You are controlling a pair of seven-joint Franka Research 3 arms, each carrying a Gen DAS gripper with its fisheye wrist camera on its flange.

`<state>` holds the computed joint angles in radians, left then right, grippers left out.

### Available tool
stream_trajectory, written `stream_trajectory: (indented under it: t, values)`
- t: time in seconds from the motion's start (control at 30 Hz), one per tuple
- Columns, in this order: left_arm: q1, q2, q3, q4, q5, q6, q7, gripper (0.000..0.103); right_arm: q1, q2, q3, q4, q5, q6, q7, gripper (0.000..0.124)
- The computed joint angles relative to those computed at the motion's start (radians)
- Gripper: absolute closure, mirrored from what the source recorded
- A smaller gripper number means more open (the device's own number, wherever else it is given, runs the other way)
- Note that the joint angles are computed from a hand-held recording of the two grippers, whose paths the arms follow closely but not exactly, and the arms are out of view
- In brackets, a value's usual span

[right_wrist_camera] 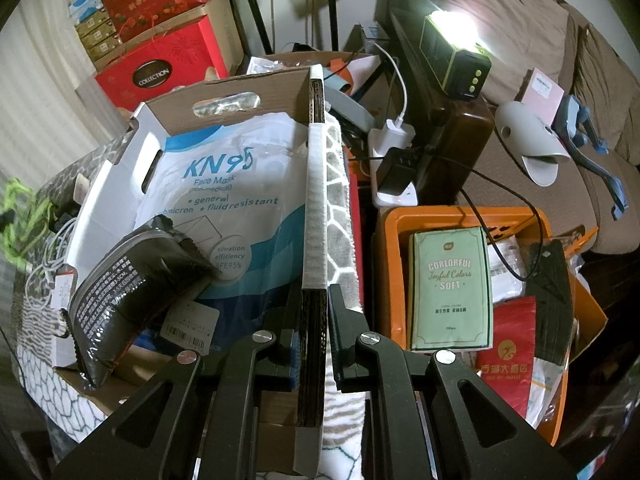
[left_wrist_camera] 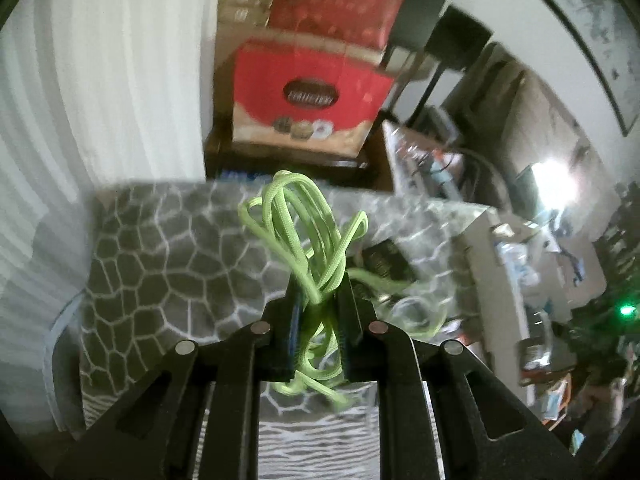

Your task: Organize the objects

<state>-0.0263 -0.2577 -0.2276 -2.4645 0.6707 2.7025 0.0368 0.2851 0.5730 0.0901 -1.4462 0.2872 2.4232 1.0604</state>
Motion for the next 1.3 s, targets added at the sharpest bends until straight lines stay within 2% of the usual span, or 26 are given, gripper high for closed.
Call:
stream_trajectory:
  t: [0.13,0.23,0.4,0.77,0.87,0.93,1.0,1.03,1.07,1.1,1.27,1.3]
  values:
    - [-0.007,-0.039,-0.004,0.034,0.001,-0.016,0.036,0.089,0.002,0.001,0.000,0.002,-0.001,-0.001,0.002,0.113]
    - [-0.019,-0.044,-0.009,0.068,-0.015,-0.061,0.084,0.089,-0.001,0.000,0.000,0.000,0.001,-0.002,0.000,0.113]
    - [-0.054,0.025,0.010,0.117,-0.108,-0.120,0.183,0.089,0.001,0.000,0.000,0.000,0.000,0.000,0.002,0.113]
    - [-0.081,0.174,0.046,0.096,-0.272,-0.027,0.242,0.088,0.004,0.000,-0.001,-0.001,-0.004,0.001,0.004,0.113]
    - [-0.085,0.197,0.052,0.099,-0.312,-0.028,0.256,0.081,0.004,-0.003,-0.003,-0.007,-0.007,0.007,0.001,0.113]
    - [-0.086,0.210,0.052,0.108,-0.317,-0.041,0.257,0.073,0.004,-0.004,-0.003,-0.009,-0.007,0.008,0.001,0.113]
    - [-0.088,0.226,0.053,0.117,-0.324,-0.043,0.264,0.052,0.002,-0.005,-0.002,-0.010,-0.007,0.007,-0.001,0.113]
    - [-0.089,0.235,0.054,0.124,-0.322,-0.043,0.264,0.047,0.004,-0.005,-0.003,-0.010,-0.008,0.009,0.001,0.113]
    - [-0.091,0.246,0.053,0.135,-0.317,-0.053,0.264,0.036,0.004,-0.004,-0.003,-0.010,-0.009,0.009,0.001,0.113]
    - [-0.094,0.261,0.052,0.152,-0.309,-0.071,0.266,0.033,0.003,-0.005,-0.003,-0.011,-0.009,0.009,-0.001,0.113]
    - [-0.111,0.323,0.054,0.209,-0.277,-0.134,0.260,0.034,0.004,-0.004,-0.003,-0.010,-0.009,0.008,0.003,0.113]
    - [-0.114,0.332,0.055,0.215,-0.273,-0.142,0.257,0.037,0.003,-0.005,-0.003,-0.012,-0.009,0.008,0.001,0.113]
